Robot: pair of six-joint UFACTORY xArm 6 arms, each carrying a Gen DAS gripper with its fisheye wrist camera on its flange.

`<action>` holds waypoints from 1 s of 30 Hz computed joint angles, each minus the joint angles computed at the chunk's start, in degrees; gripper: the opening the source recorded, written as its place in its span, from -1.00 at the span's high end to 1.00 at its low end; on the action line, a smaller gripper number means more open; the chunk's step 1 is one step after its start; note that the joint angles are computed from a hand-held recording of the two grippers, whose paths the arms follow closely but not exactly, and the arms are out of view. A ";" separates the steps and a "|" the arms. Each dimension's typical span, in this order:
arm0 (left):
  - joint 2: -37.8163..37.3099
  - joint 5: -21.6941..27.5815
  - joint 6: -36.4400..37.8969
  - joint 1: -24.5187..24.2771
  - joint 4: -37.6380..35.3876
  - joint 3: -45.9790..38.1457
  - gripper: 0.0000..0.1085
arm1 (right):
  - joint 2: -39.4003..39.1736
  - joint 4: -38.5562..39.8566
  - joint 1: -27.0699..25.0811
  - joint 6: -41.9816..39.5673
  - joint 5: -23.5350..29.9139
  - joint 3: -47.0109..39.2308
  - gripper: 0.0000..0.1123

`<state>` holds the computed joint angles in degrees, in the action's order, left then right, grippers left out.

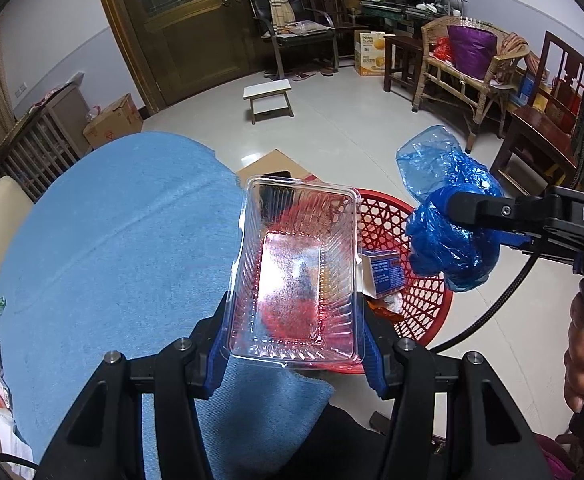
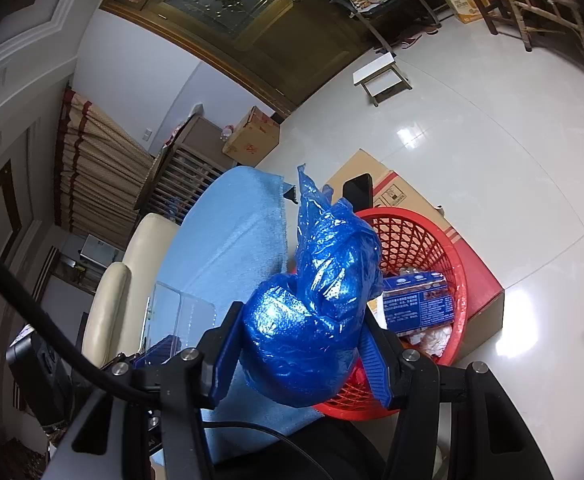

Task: Collect trash
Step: 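Lower both tools over the basket and open them to drop tray and bag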

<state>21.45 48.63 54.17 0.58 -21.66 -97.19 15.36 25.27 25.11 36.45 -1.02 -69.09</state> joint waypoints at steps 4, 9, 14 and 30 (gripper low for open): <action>0.77 1.77 0.94 0.03 -1.07 -0.94 -0.05 | 0.12 0.16 -0.31 0.76 -0.02 0.24 -0.03; 2.04 3.12 1.11 -0.43 -0.97 -2.20 -0.05 | 0.50 4.91 -0.13 -2.56 0.11 -0.01 -0.03; 3.74 4.51 0.19 -1.00 0.08 -3.66 -0.05 | 0.94 12.41 0.32 -8.91 0.62 -0.49 -0.03; 5.42 5.06 0.19 -2.32 1.83 -3.94 -0.06 | 1.50 22.86 -0.53 -17.25 1.33 -0.27 -0.03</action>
